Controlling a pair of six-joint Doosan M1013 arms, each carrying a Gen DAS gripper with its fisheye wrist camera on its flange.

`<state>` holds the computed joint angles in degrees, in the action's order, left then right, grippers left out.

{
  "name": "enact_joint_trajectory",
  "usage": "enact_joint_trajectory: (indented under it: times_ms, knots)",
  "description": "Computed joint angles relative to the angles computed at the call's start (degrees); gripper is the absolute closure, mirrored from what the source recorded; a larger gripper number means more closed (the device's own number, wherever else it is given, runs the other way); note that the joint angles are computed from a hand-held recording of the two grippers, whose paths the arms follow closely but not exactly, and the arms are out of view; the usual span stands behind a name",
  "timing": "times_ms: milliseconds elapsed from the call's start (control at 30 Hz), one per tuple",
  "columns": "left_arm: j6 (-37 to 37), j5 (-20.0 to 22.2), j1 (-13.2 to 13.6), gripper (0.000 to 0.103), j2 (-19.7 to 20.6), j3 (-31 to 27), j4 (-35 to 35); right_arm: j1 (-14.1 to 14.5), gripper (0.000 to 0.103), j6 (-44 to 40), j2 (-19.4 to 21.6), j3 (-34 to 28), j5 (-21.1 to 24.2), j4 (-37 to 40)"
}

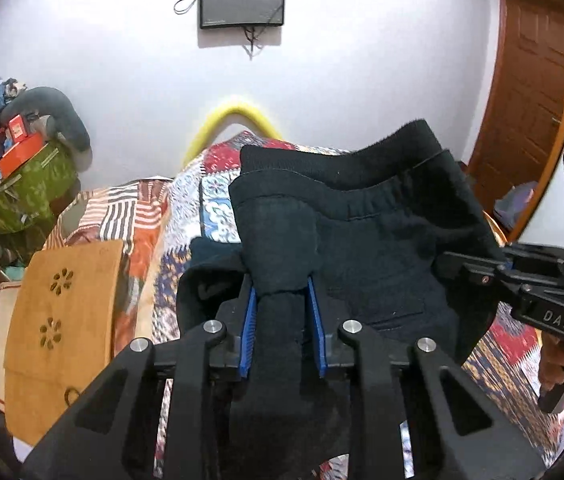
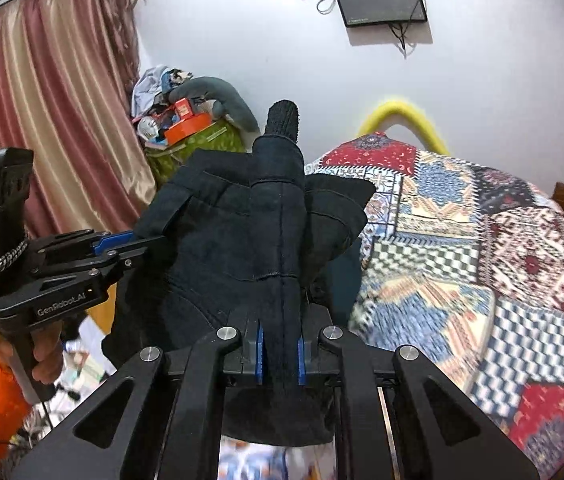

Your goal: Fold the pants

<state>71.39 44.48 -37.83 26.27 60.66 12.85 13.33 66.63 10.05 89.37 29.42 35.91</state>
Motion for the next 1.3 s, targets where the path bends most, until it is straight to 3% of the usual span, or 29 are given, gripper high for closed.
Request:
enact_joint_trajectory:
  times_ms: [167,267,367,467,600,633,767,900,1033,1200,1300]
  knots:
    - [1.07,-3.16,2.31,0.08,3.05,-2.48,-1.57,-0.39,0.093,-1.13,4.27,-4.01,-0.48,2.64]
    - [2.39,-1.16,3.99,0.08,5.81,-4.71,-5.31,-0.69,0.093,0.3,6.82,-6.52,1.68,3.08]
    - [3.29,3.81,6.09,0.078,9.27,-7.38,-11.44,-0.67,0.093,3.78,9.92,-9.03,5.11,0.74]
    - [3.54,8.25,6.96,0.07,12.25,-8.96,-12.3,0.28,0.091,9.22,12.83,-11.41,7.84,-7.15]
    - [0.03,15.17,6.45,0.05,15.78,-11.71,-5.96,2.24,0.081,19.19,15.86,-14.91,11.31,-23.57]
    - [-0.2,14.95,6.53,0.046,15.85,-11.22,-5.99,2.4,0.079,20.92,16.19,-15.21,12.3,-25.84]
    - [-1.42,10.98,5.94,0.042,13.76,-7.04,-2.82,2.02,0.071,23.09,16.02,-13.84,13.43,-28.11]
    - [-3.7,10.64,4.98,0.042,11.25,-4.51,1.43,1.21,0.07,21.83,13.7,-10.72,12.46,-25.88]
    - [-4.37,9.59,4.27,0.042,7.98,-2.2,2.89,1.21,0.07,21.57,9.34,-7.09,10.72,-25.23]
    - [-7.19,4.33,1.62,0.041,0.49,3.57,6.93,3.15,0.07,21.94,2.41,-2.07,4.56,-31.11]
    - [-9.91,0.03,-0.35,0.041,-4.44,7.03,8.75,3.92,0.07,20.72,-2.55,0.97,0.59,-29.3]
